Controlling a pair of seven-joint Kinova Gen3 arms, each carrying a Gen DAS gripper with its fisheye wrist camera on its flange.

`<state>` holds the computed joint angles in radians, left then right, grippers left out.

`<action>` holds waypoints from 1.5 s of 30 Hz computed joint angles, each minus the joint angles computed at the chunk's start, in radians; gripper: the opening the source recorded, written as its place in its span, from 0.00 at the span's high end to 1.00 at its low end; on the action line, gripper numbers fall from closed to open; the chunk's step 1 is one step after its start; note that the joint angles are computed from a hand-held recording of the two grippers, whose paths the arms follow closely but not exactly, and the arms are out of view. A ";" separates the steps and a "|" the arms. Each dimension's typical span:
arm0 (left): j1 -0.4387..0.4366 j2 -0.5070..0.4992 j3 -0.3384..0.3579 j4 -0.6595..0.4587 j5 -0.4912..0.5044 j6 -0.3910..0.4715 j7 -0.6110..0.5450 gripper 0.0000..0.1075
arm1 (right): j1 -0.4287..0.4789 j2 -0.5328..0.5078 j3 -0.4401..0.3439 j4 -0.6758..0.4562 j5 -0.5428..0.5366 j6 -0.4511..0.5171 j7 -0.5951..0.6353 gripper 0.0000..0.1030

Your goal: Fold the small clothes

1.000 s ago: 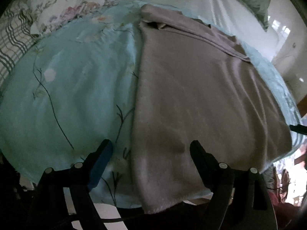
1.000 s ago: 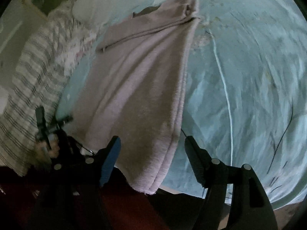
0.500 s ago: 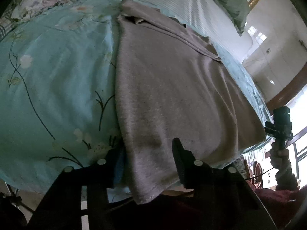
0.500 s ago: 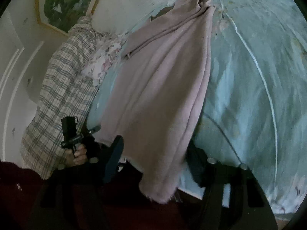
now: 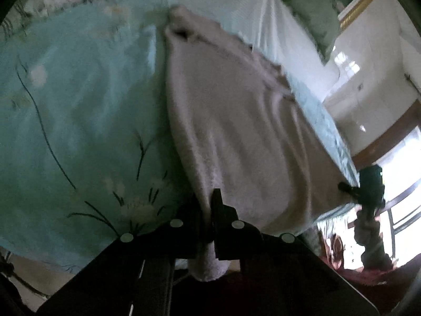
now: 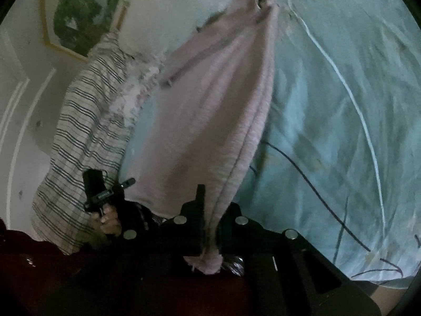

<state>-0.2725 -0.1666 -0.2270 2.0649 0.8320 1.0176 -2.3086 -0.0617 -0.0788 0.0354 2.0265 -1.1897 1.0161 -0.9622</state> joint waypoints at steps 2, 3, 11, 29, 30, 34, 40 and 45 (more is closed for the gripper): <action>-0.002 -0.030 -0.021 0.003 0.058 0.003 -0.010 0.96 | 0.007 -0.016 0.013 -0.001 -0.050 0.000 0.035 0.93; -0.001 -0.040 -0.035 0.001 0.095 0.008 -0.027 0.96 | 0.008 -0.024 0.014 -0.009 -0.064 -0.011 0.041 0.93; 0.056 -0.022 0.009 -0.098 0.228 -0.145 -0.015 0.96 | 0.007 0.011 0.025 -0.116 -0.172 -0.106 0.095 0.93; 0.185 0.551 0.160 -0.900 -0.316 -0.370 0.596 0.96 | -0.070 0.531 0.015 -0.890 0.339 -0.294 -0.424 0.93; 0.186 0.584 0.163 -0.947 -0.357 -0.347 0.634 0.96 | -0.082 0.558 0.034 -0.937 0.380 -0.269 -0.464 0.93; 0.183 0.720 0.188 -1.132 -0.481 -0.263 0.737 0.96 | -0.064 0.686 0.001 -1.122 0.526 -0.182 -0.607 0.93; 0.191 0.931 0.207 -1.399 -0.636 -0.086 0.849 0.93 | -0.054 0.815 -0.021 -1.279 0.608 -0.067 -0.744 0.90; 0.116 0.879 0.300 -1.310 -0.591 -0.053 0.794 0.58 | 0.003 0.664 -0.109 -1.064 0.661 -0.213 -0.721 0.52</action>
